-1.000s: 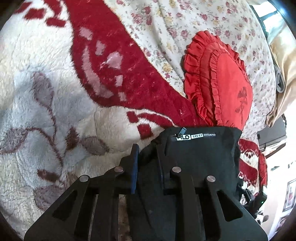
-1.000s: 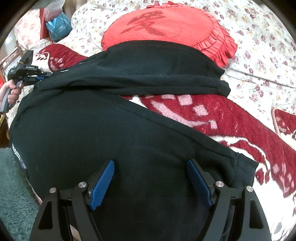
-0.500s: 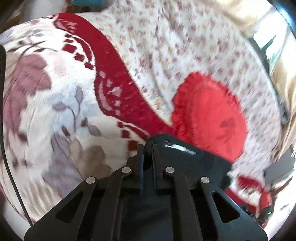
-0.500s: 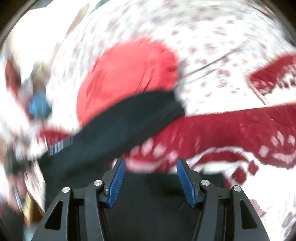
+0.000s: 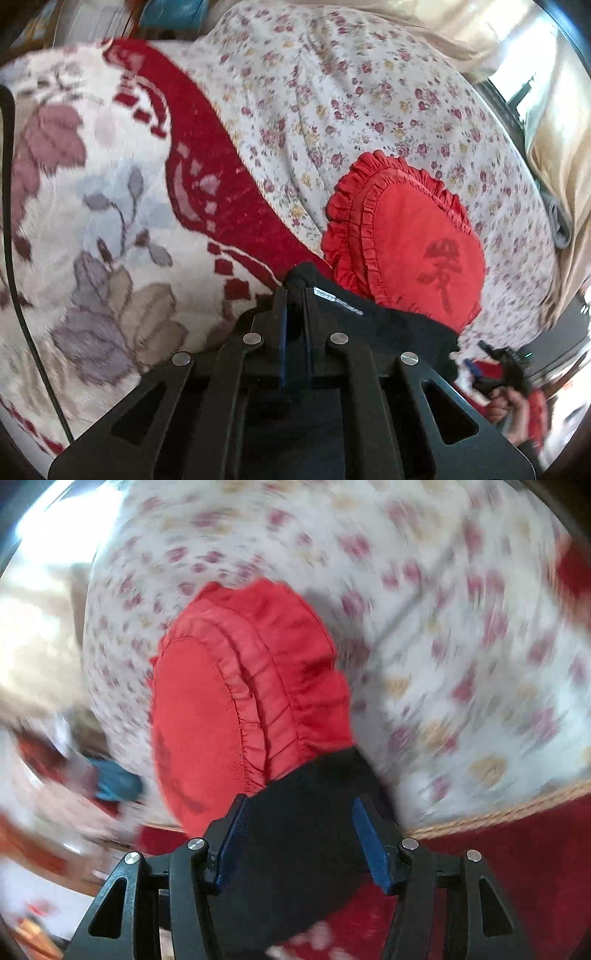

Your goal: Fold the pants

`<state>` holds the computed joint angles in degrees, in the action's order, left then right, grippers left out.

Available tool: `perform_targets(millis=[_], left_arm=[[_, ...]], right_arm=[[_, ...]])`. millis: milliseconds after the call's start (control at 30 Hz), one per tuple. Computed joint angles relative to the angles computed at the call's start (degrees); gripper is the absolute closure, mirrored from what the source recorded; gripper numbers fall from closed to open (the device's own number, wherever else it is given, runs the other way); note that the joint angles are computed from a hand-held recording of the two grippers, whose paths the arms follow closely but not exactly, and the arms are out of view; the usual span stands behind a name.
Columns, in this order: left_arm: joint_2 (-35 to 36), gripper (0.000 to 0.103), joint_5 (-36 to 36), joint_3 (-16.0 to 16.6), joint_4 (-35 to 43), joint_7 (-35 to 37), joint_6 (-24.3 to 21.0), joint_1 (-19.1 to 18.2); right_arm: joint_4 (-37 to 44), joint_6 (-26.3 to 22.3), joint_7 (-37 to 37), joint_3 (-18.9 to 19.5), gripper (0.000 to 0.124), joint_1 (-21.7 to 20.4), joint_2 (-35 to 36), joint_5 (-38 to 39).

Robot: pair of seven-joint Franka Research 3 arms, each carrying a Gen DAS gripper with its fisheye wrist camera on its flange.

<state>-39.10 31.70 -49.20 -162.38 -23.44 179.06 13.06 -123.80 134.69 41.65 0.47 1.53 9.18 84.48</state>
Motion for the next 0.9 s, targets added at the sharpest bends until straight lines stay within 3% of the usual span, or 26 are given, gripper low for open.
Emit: perform_targets(millis=[67,167,367,433,500,667,767,900], left_arm=[[0.0,0.097,-0.5,-0.27,-0.19,-0.76,1.05,0.26],[0.46,0.097,-0.98,-0.81,0.35,-0.47,1.49,0.45],[2.18,0.097,-1.7,-1.11,0.56,0.42,3.02,0.96],[2.43,0.097,-2.57,-1.55,0.43,0.43,3.56,1.49],[2.64,0.097,-3.19,-2.02,0.58,0.79,3.57,2.06],[0.69,0.097,-3.26,-1.67,0.18,2.48,2.89,1.9],[0.22,0.097,-1.24,2.35,0.75,7.56,-2.27,-3.3],[-1.91,0.097,1.7,12.89,0.44,17.3,-9.82,-17.74]], right_arm=[[0.83,-3.67,-0.34,0.15,0.068,-0.95,1.85,4.25],[2.46,-1.8,2.74,0.73,0.068,-0.38,3.84,4.58],[4.54,6.88,11.36,2.15,0.068,1.39,6.52,3.6],[5.51,7.05,12.82,2.61,0.079,1.17,7.7,3.95],[5.86,7.79,12.29,3.08,0.109,1.25,7.87,3.54],[2.78,12.44,7.71,3.54,0.114,2.81,2.59,1.54],[-1.85,11.44,6.15,2.35,0.114,2.87,-3.23,1.05],[-11.59,5.83,3.37,-1.11,0.114,2.41,-13.93,0.36]])
